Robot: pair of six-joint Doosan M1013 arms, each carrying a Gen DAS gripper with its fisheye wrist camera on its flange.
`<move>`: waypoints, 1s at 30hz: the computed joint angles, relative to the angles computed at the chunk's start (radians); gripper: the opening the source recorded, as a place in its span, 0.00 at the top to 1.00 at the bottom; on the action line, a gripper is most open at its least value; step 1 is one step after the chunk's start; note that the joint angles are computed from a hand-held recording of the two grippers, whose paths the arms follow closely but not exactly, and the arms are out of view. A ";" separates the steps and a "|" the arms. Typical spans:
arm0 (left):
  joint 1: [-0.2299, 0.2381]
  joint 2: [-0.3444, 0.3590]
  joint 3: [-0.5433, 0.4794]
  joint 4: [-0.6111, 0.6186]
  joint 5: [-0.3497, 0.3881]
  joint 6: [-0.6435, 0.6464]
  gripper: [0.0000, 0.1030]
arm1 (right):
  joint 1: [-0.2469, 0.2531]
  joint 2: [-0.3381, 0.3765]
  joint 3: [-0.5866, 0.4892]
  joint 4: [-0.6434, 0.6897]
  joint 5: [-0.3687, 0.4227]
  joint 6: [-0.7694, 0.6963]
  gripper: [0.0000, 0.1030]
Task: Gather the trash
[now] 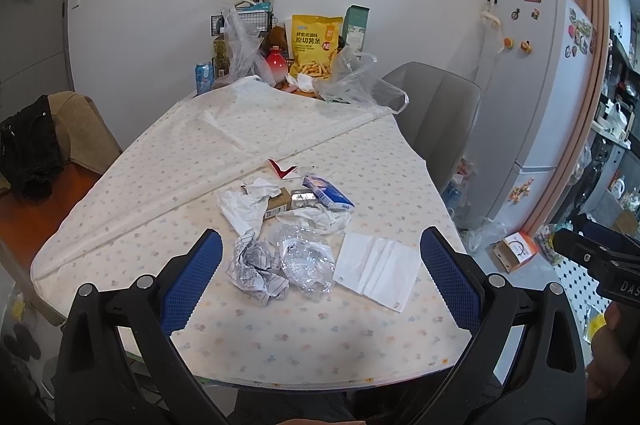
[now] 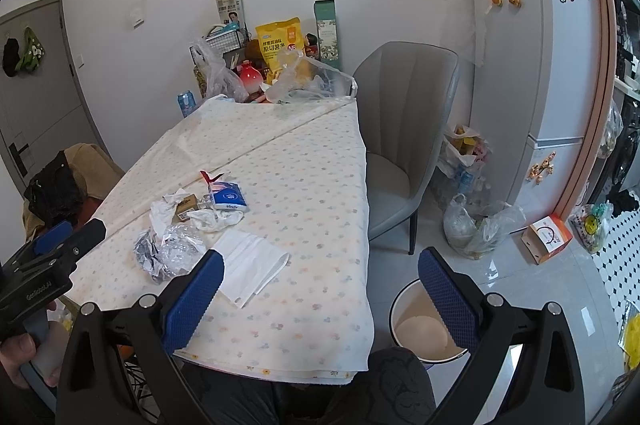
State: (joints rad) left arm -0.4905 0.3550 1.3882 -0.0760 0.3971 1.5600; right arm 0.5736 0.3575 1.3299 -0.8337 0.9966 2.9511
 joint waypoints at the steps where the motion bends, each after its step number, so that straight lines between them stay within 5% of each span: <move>1: 0.000 0.000 -0.001 0.000 0.001 0.000 0.05 | 0.000 0.000 0.000 0.000 0.000 -0.001 0.08; 30: 0.007 0.002 0.000 -0.009 0.014 0.001 0.05 | -0.003 0.007 -0.007 0.019 -0.009 -0.016 0.08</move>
